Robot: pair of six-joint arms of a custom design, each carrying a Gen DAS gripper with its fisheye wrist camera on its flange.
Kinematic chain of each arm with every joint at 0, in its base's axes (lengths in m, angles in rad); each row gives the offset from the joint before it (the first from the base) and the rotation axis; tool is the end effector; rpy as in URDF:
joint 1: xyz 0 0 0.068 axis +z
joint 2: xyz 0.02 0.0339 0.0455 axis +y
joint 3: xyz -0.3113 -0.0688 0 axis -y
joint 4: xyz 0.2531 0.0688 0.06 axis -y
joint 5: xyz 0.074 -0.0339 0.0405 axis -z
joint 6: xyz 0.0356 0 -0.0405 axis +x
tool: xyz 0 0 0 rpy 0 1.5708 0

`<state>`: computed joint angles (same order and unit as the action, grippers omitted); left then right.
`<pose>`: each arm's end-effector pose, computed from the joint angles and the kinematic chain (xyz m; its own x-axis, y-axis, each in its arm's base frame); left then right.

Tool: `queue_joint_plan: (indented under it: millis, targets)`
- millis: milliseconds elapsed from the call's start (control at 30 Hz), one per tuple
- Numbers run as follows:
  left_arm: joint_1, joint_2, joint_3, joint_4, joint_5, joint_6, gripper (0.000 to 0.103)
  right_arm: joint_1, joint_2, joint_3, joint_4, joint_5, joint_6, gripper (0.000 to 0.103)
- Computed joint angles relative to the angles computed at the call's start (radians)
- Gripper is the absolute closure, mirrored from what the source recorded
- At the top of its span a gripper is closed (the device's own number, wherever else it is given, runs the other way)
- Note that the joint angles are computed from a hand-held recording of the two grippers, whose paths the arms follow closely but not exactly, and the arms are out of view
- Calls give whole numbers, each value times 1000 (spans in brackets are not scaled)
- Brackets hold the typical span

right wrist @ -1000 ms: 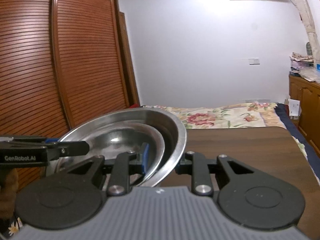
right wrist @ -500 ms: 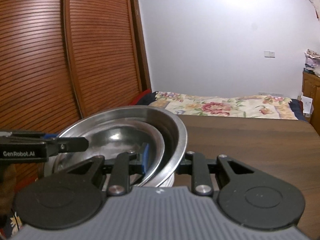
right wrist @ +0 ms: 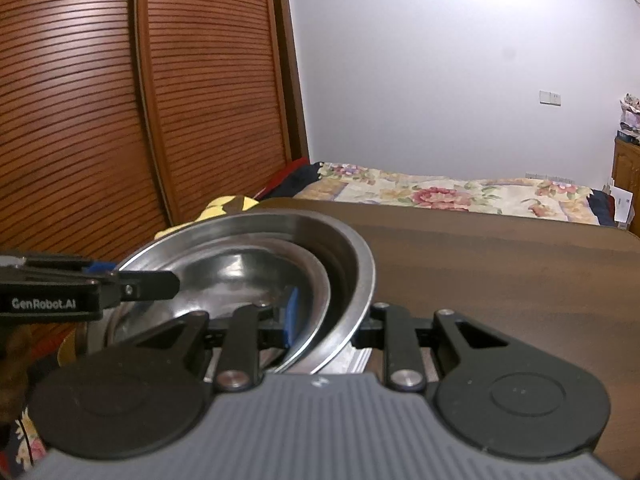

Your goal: Organize plates and bowls

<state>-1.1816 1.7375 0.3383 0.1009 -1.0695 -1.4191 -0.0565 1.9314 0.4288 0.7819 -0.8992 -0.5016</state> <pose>0.1042 -0.1718 0.0936 -0.4062 -0.2615 -0.8756 -0.3076 0.9414 -0.1384 0.2803 0.0121 0.0929 -0.3122 -0.2820 -0.9072 -0.8009 0.5918 0.0917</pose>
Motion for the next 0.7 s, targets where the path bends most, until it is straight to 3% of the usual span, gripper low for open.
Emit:
queue_joint_plan:
  millis: [700]
  targets:
    - [35, 95, -9, 97, 31, 25, 65, 26, 39, 26, -22, 33, -1, 76]
